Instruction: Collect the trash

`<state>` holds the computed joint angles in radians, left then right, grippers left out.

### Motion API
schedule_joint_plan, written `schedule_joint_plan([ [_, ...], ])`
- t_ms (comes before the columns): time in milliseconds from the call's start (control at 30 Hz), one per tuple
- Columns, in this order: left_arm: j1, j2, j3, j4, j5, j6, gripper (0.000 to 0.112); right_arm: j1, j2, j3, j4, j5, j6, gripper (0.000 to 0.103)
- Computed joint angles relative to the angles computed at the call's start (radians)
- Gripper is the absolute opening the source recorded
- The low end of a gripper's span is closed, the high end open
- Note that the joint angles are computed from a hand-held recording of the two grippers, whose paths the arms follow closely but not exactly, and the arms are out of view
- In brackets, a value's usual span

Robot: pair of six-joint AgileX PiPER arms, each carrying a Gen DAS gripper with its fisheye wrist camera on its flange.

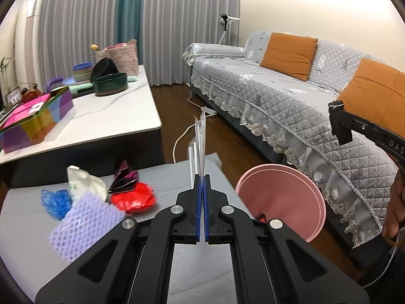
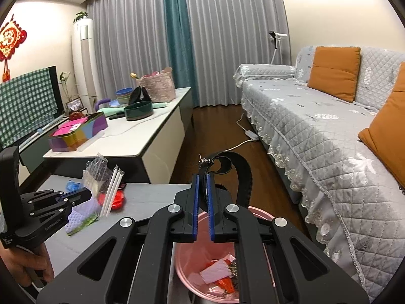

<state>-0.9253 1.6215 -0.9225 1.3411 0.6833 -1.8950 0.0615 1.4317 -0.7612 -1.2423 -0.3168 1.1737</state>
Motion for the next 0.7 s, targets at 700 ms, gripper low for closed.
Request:
schedule_joint_plan([
  [700, 0.051, 0.312, -0.330, -0.047, -0.189, 0.136, 0.001, -0.051, 0.130, -0.066, 0.180, 0.065, -0.181, 0.007],
])
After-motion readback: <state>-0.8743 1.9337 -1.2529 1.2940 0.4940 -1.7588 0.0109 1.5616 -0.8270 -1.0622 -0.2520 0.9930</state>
